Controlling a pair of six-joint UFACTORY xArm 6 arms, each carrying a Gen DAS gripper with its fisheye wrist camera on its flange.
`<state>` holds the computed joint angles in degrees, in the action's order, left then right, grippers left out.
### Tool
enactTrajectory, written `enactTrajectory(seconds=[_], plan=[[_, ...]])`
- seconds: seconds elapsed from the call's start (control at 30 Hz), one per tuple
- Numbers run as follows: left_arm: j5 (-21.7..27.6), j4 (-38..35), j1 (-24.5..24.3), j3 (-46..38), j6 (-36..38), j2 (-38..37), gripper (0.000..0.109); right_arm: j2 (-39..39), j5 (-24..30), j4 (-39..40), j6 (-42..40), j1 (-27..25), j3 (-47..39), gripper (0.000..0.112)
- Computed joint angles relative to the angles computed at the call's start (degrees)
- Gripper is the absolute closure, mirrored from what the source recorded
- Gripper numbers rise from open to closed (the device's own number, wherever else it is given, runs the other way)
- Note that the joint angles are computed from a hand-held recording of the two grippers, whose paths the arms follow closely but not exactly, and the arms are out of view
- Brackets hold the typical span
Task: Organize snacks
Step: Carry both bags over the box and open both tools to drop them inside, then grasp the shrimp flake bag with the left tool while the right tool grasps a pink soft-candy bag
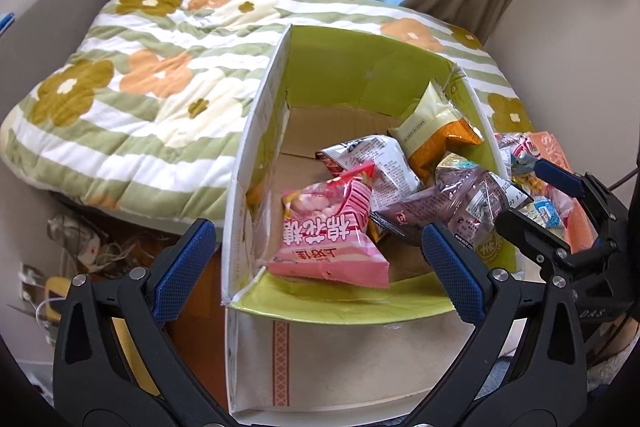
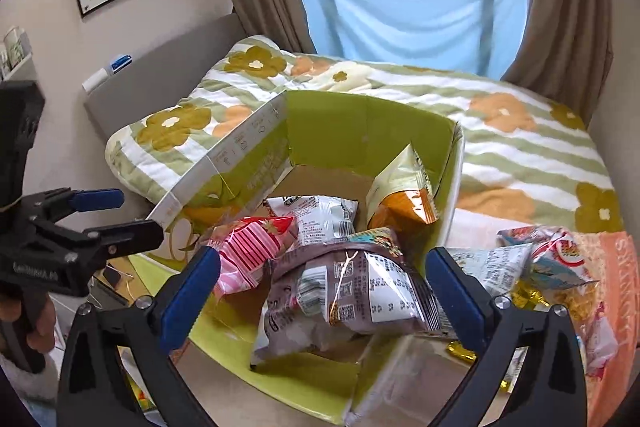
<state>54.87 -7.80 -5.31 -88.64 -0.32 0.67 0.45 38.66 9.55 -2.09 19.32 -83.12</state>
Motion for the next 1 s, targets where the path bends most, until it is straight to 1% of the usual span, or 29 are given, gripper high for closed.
enactTrajectory(seconds=[0.1,0.3,0.53,0.67,0.7,0.87,1.0], plan=[[0.34,-0.42,-0.15,-0.54,0.46,0.46,0.006,-1.17,-0.89,-2.33,1.32,0.14,1.52,0.01],[0.13,-2.65,-0.03,-0.76,3.69,0.46,0.006,-1.76,2.85,0.22,2.17,-0.49,0.92,0.01],[-0.33,-8.11,-0.33,-1.13,8.64,0.81,0.006,-5.47,3.67,-5.64,8.38,0.27,3.54,0.01],[-0.12,-9.72,-1.23,-2.36,10.48,1.42,0.006,-8.21,4.07,-8.95,12.28,0.07,5.47,0.01],[-0.11,-9.86,-1.75,-2.91,10.57,1.66,0.006,-9.24,4.22,-10.04,13.7,-0.14,6.27,0.01],[0.2,-10.09,-4.59,-6.47,10.42,3.46,0.006,-13.13,4.38,-11.17,15.7,-2.65,9.02,0.01],[0.71,-8.18,-8.73,-12.71,9.13,7.34,0.006,-16.21,4.48,-12.51,16.44,-6.38,10.83,0.01]])
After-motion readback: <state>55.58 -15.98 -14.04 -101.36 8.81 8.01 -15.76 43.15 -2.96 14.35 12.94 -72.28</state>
